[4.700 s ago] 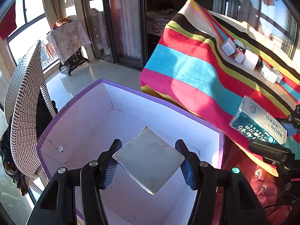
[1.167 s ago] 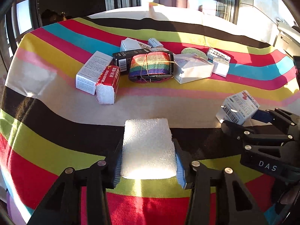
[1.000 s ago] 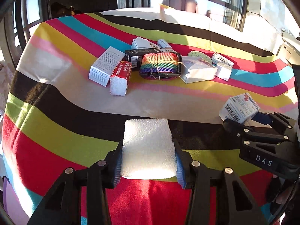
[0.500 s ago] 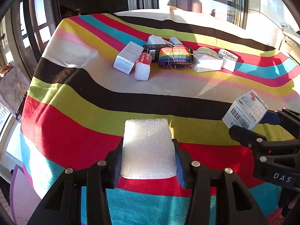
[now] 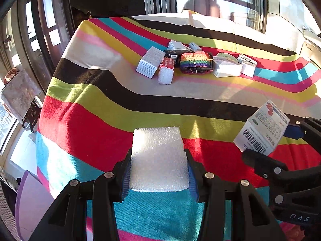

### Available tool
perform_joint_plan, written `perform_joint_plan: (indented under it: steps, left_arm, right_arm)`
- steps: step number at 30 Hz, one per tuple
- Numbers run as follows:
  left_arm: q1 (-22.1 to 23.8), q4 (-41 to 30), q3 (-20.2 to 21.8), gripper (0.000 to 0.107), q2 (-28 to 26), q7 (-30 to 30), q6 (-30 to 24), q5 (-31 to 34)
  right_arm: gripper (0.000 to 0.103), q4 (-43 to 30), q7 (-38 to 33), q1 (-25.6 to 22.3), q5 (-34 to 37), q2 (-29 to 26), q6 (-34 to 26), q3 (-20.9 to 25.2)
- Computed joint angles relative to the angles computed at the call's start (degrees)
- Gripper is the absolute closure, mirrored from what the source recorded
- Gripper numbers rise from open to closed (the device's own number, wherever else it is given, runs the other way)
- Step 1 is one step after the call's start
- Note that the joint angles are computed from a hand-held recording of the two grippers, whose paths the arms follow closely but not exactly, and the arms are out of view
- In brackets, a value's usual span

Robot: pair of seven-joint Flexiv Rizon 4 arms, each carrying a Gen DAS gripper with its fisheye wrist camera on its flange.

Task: Organize objects
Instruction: 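Carry the foam block with the left tool while the right tool carries the medicine box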

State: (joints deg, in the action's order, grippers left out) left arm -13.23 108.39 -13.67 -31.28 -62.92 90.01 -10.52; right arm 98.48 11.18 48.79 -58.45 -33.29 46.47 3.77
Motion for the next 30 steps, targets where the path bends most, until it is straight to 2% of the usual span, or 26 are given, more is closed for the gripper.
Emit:
perform_joint_plan:
  steps: [6, 12, 14, 17, 25, 30]
  left_arm:
    - [6.47, 5.44, -4.75, 0.060, 3.56, 0.91, 2.89, -1.25]
    - [13.11, 10.46, -8.31, 0.060, 6.85, 0.96, 5.53, -1.64]
    - [14.54, 11.83, -8.35, 0.060, 7.65, 0.44, 6.14, -1.57]
    - [14.75, 13.03, -6.15, 0.060, 8.30, -0.67, 5.92, -1.38]
    - [10.17, 13.45, 4.79, 0.060, 8.30, -4.29, 3.88, -1.01]
    - [7.98, 12.66, 10.55, 0.060, 7.65, -6.89, 2.56, -0.45]
  right_arm:
    - [0.032, -4.03, -4.65, 1.82, 0.75, -1.53, -1.84, 0.55]
    - [0.032, -9.84, -11.07, 4.21, 2.10, -4.91, -1.89, 0.25]
    - [0.032, -11.93, -13.54, 4.86, 2.89, -6.29, -0.88, 0.11]
    - [0.032, -15.63, -18.23, 6.22, 4.12, -8.75, 0.29, -0.31]
    - [0.032, -25.51, -32.54, 8.61, 11.58, -15.46, 2.17, -0.51]
    - [0.031, -34.25, -42.84, 10.25, 16.63, -20.56, 0.11, -0.76]
